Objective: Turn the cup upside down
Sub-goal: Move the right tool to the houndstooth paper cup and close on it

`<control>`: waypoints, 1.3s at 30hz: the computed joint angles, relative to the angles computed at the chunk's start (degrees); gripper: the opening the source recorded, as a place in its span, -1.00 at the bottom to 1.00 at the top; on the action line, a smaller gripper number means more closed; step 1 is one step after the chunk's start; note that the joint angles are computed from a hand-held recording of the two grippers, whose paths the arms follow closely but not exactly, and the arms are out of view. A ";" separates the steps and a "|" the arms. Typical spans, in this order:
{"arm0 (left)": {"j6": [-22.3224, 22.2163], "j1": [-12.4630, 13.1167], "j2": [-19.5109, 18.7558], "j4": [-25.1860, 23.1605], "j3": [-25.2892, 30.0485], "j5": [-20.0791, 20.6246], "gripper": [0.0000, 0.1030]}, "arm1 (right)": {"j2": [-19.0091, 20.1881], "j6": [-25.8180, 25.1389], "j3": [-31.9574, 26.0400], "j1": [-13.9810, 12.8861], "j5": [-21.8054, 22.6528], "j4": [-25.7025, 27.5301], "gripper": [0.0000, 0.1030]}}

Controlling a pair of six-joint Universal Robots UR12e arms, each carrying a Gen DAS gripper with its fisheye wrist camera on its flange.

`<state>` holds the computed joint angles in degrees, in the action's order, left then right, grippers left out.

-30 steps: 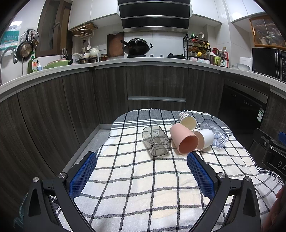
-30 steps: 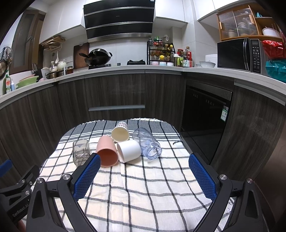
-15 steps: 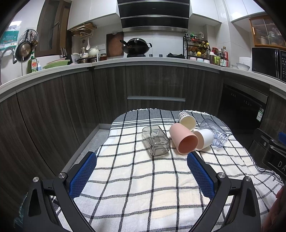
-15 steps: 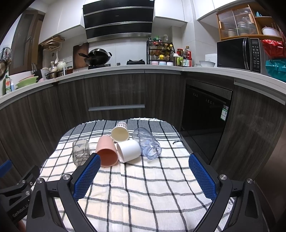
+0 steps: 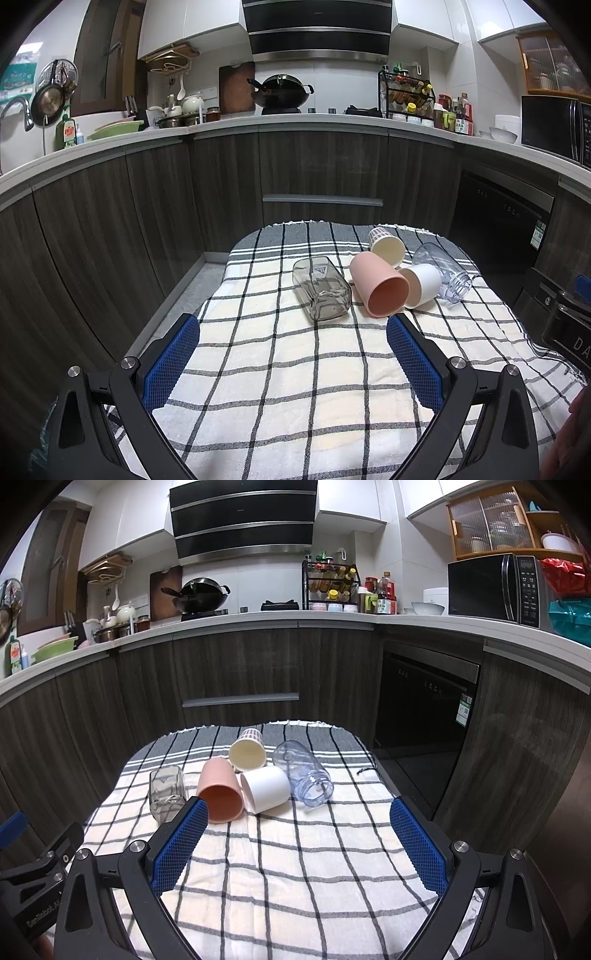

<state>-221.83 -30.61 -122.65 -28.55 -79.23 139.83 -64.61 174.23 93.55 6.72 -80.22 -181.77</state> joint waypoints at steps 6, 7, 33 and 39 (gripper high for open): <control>-1.46 0.27 0.16 -2.38 0.36 -0.34 1.00 | -0.02 0.01 -0.34 0.08 0.04 1.00 0.92; -1.32 0.32 0.16 -2.29 0.39 -0.53 1.00 | -0.03 0.07 -0.40 0.13 -0.10 1.15 0.92; -1.74 4.35 -0.89 -6.05 5.72 -5.39 1.00 | 4.67 -0.46 -12.72 2.06 -2.71 17.09 0.92; -2.53 5.93 -1.72 -8.61 8.00 -5.84 1.00 | 7.92 -1.26 -18.94 3.22 -3.06 19.86 0.92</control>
